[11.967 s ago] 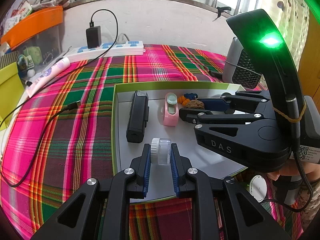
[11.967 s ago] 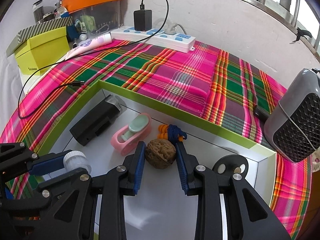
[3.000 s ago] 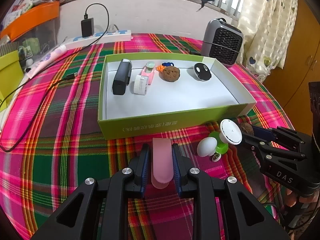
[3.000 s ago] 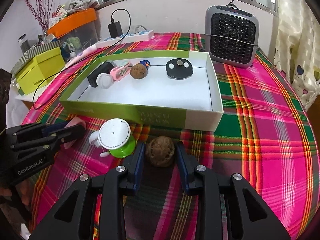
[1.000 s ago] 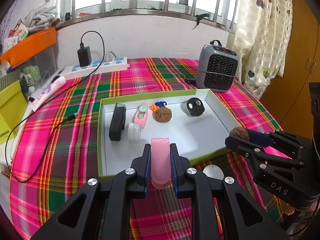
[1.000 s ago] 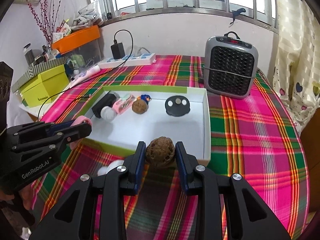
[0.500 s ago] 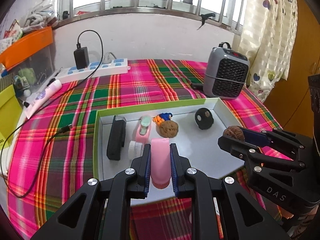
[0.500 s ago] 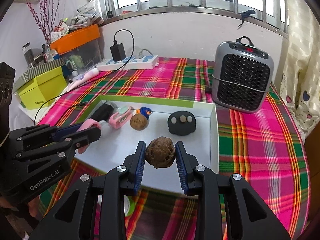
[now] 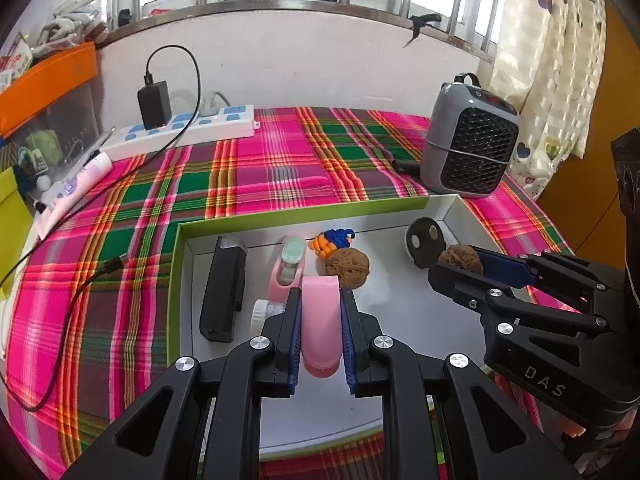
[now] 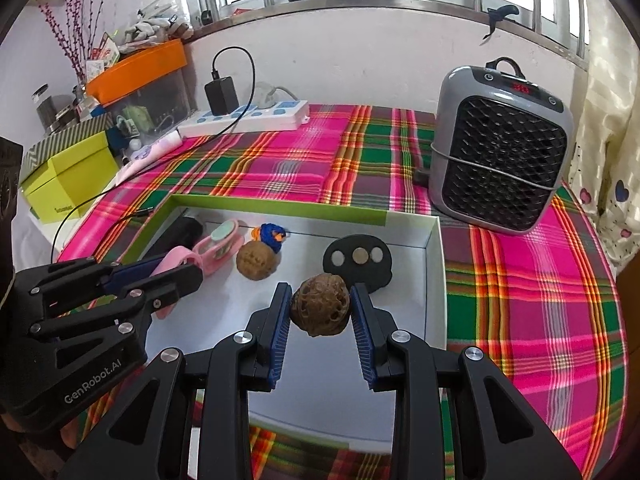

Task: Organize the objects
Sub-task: 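Carry the pink tube and walnut with both tools into the white box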

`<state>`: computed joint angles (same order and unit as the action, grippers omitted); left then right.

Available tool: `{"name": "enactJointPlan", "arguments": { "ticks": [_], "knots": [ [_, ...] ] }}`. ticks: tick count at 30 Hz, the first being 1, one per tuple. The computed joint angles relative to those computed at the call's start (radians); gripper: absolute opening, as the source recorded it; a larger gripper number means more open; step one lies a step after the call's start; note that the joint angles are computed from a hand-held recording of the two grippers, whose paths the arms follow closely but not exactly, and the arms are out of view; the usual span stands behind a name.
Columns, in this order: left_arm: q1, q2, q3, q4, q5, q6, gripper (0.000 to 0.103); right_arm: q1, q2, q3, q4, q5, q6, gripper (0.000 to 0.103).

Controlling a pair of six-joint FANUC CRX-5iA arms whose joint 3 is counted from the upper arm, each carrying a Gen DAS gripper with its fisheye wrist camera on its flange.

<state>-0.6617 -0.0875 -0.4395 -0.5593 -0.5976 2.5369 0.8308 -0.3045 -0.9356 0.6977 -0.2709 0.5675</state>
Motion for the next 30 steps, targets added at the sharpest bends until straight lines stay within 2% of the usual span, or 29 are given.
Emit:
{"name": "enactJointPlan", "arguments": {
  "ticks": [10,30],
  "knots": [
    [0.019,0.033,0.013,0.022,0.011,-0.028,0.016,-0.007,0.046,0.040,-0.080,0.003,0.081,0.031],
    [0.017,0.058,0.029,0.020,0.010,-0.040,0.016,-0.009,0.099,0.077,-0.133,0.008,0.150,0.032]
  ]
}}
